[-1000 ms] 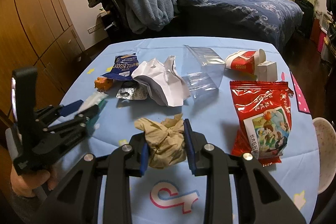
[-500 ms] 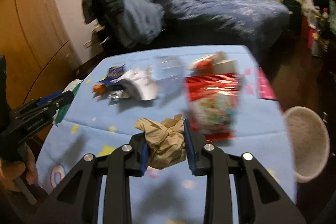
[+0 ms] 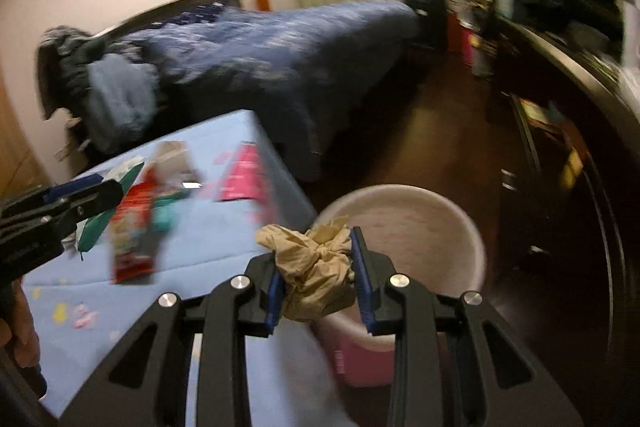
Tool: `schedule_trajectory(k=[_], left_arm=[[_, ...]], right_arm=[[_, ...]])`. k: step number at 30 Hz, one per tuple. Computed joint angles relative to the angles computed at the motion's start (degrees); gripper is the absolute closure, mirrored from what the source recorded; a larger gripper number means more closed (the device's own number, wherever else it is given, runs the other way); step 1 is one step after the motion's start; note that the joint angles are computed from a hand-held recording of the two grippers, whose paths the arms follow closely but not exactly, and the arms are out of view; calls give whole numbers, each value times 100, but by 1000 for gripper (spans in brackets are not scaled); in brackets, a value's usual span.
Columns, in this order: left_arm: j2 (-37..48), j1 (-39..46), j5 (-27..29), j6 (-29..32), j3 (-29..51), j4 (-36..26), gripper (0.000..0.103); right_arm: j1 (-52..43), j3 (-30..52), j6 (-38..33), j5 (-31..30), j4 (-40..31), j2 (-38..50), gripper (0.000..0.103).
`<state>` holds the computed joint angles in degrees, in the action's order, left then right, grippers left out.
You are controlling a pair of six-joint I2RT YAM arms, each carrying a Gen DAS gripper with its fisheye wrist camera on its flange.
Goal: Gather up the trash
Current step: 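Carry both items to the pink wastebasket and open both tools over it, then grasp the white paper with the left tool while the right tool grasps the red snack bag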
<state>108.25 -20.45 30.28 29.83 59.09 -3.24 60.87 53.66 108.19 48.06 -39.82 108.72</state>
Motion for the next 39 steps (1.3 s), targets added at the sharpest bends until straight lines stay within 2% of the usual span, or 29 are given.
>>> schedule_trajectory(k=[2, 4, 8, 9, 10, 11, 12, 17, 20, 25, 28, 30, 34, 36, 39], left_arm=[[261, -595, -309, -265, 171, 144, 62], [561, -1009, -559, -406, 416, 215, 62], [1125, -1598, -824, -679, 1014, 36, 60], [1238, -1651, -807, -703, 1145, -29, 57], [1397, -1756, -837, -765, 1348, -142, 44], [1482, -1805, -835, -822, 1445, -162, 32], [1562, -1855, -855, -899, 1521, -125, 31], [1779, -2008, -845, -1100, 1775, -191, 28], [1643, -1933, -782, -1122, 1584, -52, 27], [1076, -1615, -731, -1110, 891, 302, 23], [568, -1264, -844, -1039, 268, 691, 16], [256, -951, -936, -956, -141, 1003, 13], [-118, -255, -1080, -672, -628, 1372, 7], [-184, 130, -1166, -554, -732, 1531, 7], [-110, 802, -1347, -468, -733, 1820, 4]], right_arm=[[-148, -506, -2, -121, 394, -176, 72], [-375, -1195, -230, -203, 1233, -396, 72], [-895, -1883, -858, -417, 2413, -433, 70], [-1001, -2025, -956, -460, 2679, -391, 68], [-1064, -2148, -1035, -465, 2924, -371, 64], [-1123, -2223, -1092, -462, 3100, -348, 59], [-1164, -2311, -1110, -467, 3270, -301, 57], [-1288, -2572, -1147, -508, 3690, -206, 48], [-1283, -2644, -1177, -514, 3844, -172, 46], [-1055, -2400, -975, -398, 3339, -252, 42], [-817, -2090, -955, -240, 2894, -361, 35], [-601, -1627, -981, -79, 2330, -368, 31], [-333, -751, -1369, 116, 1655, -295, 20], [-259, -225, -1635, 145, 1349, -161, 11], [-174, 778, -2142, 184, 884, 235, 5]])
